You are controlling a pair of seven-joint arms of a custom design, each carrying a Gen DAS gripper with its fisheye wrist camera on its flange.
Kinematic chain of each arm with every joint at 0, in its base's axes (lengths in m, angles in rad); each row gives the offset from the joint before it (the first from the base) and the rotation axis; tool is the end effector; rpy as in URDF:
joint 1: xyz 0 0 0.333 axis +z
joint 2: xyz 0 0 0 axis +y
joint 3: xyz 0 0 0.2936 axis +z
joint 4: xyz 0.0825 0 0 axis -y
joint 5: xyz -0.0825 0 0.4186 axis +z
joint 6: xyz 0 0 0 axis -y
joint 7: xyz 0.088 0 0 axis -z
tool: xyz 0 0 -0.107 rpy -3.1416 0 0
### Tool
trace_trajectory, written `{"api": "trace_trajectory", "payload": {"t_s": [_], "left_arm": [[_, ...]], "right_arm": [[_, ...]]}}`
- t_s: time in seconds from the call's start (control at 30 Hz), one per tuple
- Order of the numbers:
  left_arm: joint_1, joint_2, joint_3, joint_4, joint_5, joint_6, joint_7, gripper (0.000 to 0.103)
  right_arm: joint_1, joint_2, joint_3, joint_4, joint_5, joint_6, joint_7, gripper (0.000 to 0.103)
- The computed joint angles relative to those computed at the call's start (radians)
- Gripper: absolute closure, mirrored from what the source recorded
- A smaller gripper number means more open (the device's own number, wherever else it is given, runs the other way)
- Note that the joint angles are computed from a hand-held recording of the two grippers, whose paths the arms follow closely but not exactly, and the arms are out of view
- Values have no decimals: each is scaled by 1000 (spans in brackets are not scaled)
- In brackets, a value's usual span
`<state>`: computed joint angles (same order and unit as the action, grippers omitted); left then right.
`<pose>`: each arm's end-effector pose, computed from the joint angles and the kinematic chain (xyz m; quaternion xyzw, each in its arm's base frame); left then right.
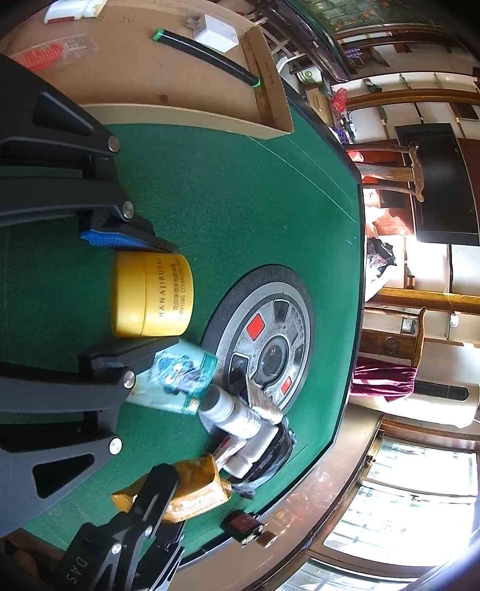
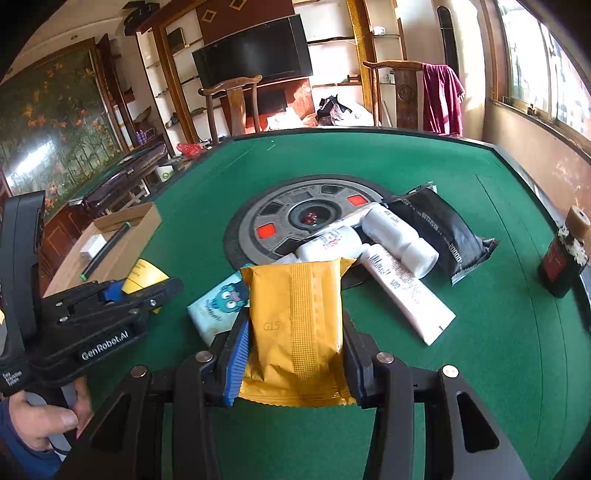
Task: Organize objects
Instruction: 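Carry the yellow tin with the left gripper while the right gripper carries the envelope to the box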
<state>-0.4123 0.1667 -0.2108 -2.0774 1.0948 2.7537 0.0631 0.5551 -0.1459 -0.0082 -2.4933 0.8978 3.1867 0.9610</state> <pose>0.4868 -0.3919 0.3480 -0.6450 0.6669 -0.2973 0.2252 0.4727 0.2029 0.3699 -0.7220 0.5646 -0.1584 0.3672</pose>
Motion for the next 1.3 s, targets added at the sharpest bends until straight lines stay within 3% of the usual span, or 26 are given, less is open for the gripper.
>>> {"api": "trace_trajectory", "payload": {"t_s": [0.1,0.23,0.7,1.1,1.3], "left_arm": [[-8,-43,-8,-35,24,-9,-23,64],[0,-97,-29,-79,54,-14,-57,64],[76,-249,-82,-219,121,24,-173,64],[177,-421,-111,-366,132,77,-260,64],[227,-496,-93,-447,18,102,-175,64]], "right_arm": [[49,-17,-29,-7,75,2,-47,55],[41,-40,-4,-28,64,5,-17,55],[-95,-84,165,-86,-307,-5,332,55],[-119,-39,216,2,-559,-61,517,55],[-91,50,204,143,-628,-125,540,55]]}}
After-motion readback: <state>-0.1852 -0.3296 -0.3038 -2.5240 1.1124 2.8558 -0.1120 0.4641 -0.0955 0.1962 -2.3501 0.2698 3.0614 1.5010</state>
